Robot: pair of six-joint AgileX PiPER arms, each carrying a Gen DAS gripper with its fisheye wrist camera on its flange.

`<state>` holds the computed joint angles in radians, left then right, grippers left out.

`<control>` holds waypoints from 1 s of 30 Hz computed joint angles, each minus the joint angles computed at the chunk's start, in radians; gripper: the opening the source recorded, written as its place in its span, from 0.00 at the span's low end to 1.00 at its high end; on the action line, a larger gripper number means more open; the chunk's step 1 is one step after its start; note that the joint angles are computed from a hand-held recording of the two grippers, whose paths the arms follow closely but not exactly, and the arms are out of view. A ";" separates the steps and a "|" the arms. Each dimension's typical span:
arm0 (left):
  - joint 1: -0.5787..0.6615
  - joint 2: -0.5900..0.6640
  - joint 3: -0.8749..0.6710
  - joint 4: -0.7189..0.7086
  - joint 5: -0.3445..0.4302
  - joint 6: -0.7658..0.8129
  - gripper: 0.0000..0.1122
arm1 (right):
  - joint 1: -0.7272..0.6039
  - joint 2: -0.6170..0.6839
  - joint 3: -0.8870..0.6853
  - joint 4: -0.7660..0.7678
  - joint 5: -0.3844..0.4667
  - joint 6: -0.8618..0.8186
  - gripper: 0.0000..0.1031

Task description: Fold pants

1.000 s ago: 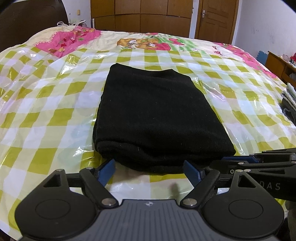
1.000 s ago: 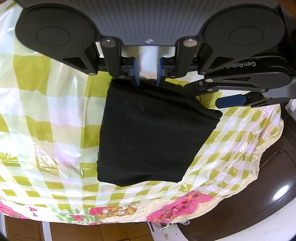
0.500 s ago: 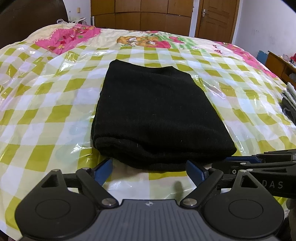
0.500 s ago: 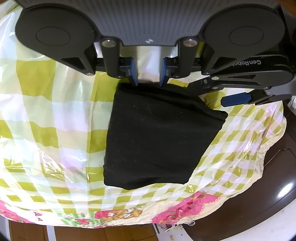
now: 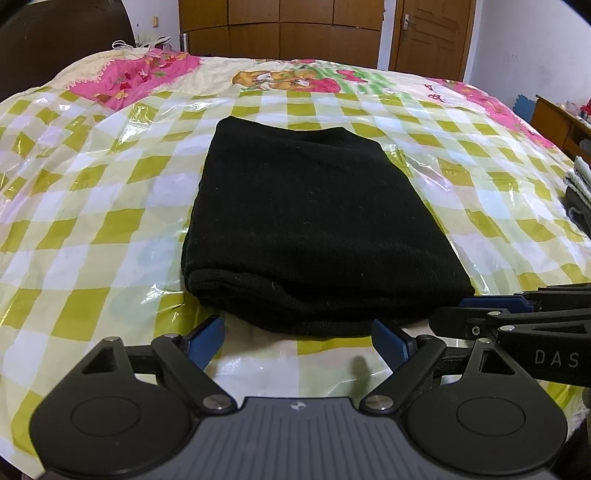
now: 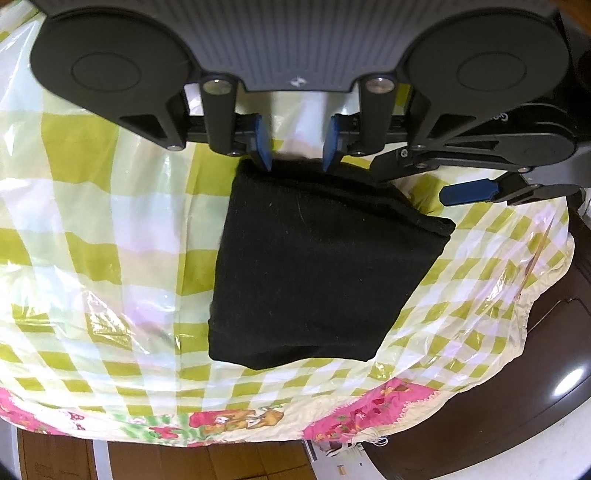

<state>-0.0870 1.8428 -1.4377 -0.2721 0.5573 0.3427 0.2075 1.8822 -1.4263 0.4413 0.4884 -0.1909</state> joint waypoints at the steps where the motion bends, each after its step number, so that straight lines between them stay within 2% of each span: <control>1: -0.001 0.000 0.000 0.004 0.000 -0.003 0.87 | 0.002 -0.001 0.000 -0.011 -0.001 0.007 0.31; 11: -0.005 -0.005 0.005 0.017 -0.004 -0.018 0.87 | 0.015 -0.006 0.002 -0.074 -0.007 0.060 0.36; 30: -0.014 -0.005 -0.001 0.048 0.009 -0.043 0.87 | 0.017 -0.009 0.007 -0.097 -0.007 0.077 0.36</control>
<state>-0.1015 1.8380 -1.4387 -0.2243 0.5665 0.2997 0.2243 1.8728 -1.4193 0.3444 0.4814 -0.1136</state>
